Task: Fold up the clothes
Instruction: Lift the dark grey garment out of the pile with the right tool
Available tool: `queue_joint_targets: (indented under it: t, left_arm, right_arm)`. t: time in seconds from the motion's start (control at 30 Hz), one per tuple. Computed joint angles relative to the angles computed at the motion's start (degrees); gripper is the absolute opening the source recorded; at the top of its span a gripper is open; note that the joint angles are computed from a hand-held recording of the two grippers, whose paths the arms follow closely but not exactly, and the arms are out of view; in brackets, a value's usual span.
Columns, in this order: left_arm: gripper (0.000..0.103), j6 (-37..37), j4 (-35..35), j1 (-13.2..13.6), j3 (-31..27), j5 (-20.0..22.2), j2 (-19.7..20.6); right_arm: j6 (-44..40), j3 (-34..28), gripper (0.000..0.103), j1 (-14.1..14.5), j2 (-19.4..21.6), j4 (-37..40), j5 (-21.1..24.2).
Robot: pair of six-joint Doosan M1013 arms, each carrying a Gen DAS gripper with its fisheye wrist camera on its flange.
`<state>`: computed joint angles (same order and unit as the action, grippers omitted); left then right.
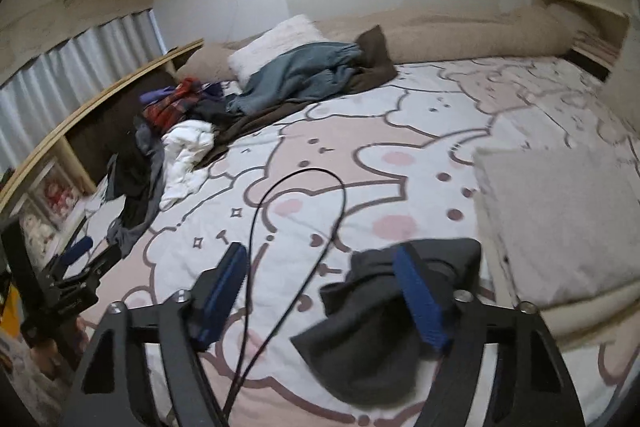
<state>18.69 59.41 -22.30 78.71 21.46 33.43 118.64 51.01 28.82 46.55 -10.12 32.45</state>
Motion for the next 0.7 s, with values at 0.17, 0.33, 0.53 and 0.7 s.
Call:
queue_joint_targets:
  t: [0.17,0.33,0.53,0.7]
  left_arm:
    - [0.103,-1.05,3.4,-0.58,-0.08,-0.07,-0.05]
    - [0.103,0.89,1.91,-0.75,-0.34,-0.48,0.18]
    - [0.103,2.21,0.92,-0.67,-0.11,-0.29,0.2]
    - [0.103,4.47,-2.77,-0.17,-0.3,-0.85,0.33]
  right_arm:
    - [-1.36,-5.27,0.071,0.93,3.03,-1.2,6.5]
    - [-6.79,-12.28,0.056,-0.22,7.81,13.94,15.39]
    - [8.98,-19.41,0.044,-0.02,12.72,5.58,25.96]
    - [18.1,-20.92,0.044,-0.15,14.09,0.62,28.16]
